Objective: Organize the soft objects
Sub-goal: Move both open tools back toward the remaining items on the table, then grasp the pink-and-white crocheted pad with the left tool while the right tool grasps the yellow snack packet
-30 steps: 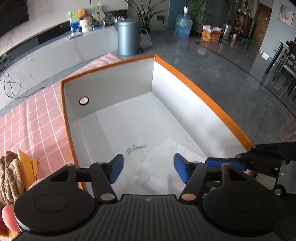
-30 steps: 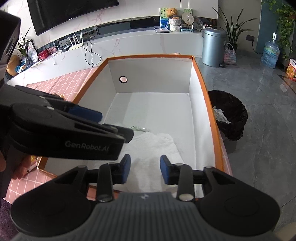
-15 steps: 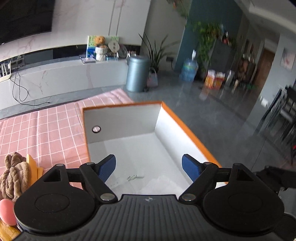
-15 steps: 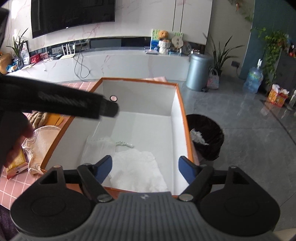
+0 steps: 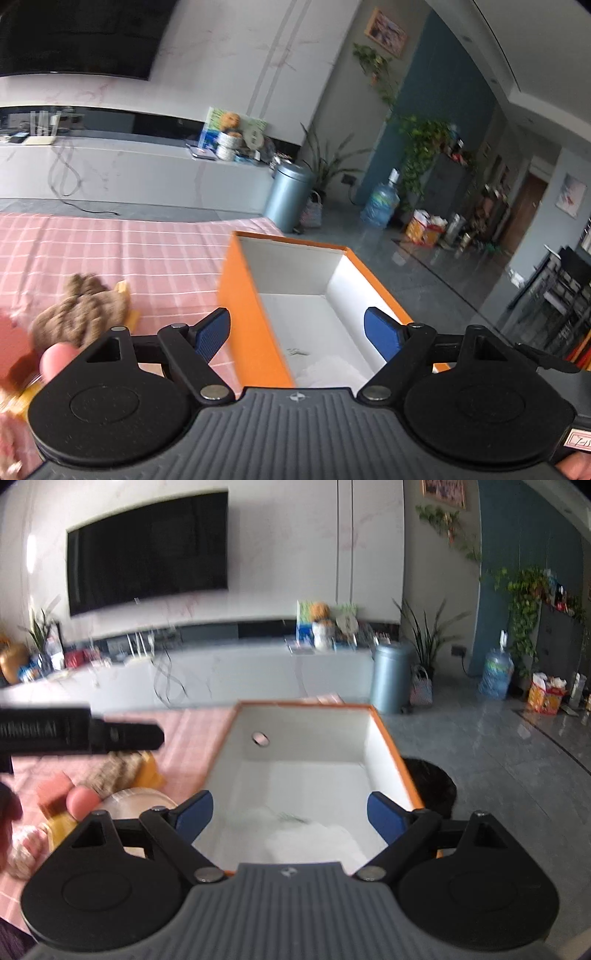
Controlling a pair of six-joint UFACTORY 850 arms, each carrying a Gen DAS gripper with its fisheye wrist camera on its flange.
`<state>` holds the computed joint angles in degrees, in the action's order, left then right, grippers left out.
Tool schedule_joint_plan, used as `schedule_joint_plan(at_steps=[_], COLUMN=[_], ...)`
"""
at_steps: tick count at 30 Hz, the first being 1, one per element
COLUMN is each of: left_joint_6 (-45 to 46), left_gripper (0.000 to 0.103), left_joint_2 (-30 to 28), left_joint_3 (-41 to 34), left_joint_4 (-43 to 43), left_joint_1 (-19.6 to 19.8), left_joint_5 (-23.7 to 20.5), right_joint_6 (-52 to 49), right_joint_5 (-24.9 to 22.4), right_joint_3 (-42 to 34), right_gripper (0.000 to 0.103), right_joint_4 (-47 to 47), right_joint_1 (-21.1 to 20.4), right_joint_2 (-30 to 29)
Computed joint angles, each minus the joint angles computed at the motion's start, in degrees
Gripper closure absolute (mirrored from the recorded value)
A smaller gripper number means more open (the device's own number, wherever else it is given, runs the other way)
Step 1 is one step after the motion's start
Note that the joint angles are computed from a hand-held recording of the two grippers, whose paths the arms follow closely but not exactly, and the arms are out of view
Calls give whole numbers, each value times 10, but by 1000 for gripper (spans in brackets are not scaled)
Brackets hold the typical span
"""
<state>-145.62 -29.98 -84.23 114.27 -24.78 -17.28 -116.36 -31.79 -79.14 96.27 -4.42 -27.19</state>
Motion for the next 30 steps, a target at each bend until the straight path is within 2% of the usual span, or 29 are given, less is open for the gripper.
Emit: schedule_joint_plan(at_steps=[3,8,13,18,23,26,27,30], left_joint_6=[-35,-81,-65,19,106,74,74,128], left_gripper=[8,12,14,18,18,18,18,16], left_joint_2=[24,57,90,106,108,117,117,106], left_joint_3=[44,107,164,194,217,235,240,229], left_joint_4=[8,11,-37,-146,-238,-231,-235,-295], left_joint_1=[-7,-10,-8,-8,-14,-2,-1,-10], left_joint_5=[-37,-83,-112,-135,-197,-166,-169,-229], right_joint_6=[-106,-209,-193,-173,-209,-201,-196,-194], right_joint_5=[-31,-45,-43,-48,-41,-23,-17,-10], right_joint_3=[55,121,143,155,166,158,157,155], right_gripper=[14,14,14,14,14,14,15,15], right_joint_4=[96,164,148,116,117,105,101,93], right_joint_1=[11,38,56,68,84,95,99,105], right_joint_2=[27,60,63,58,54,45,43,37])
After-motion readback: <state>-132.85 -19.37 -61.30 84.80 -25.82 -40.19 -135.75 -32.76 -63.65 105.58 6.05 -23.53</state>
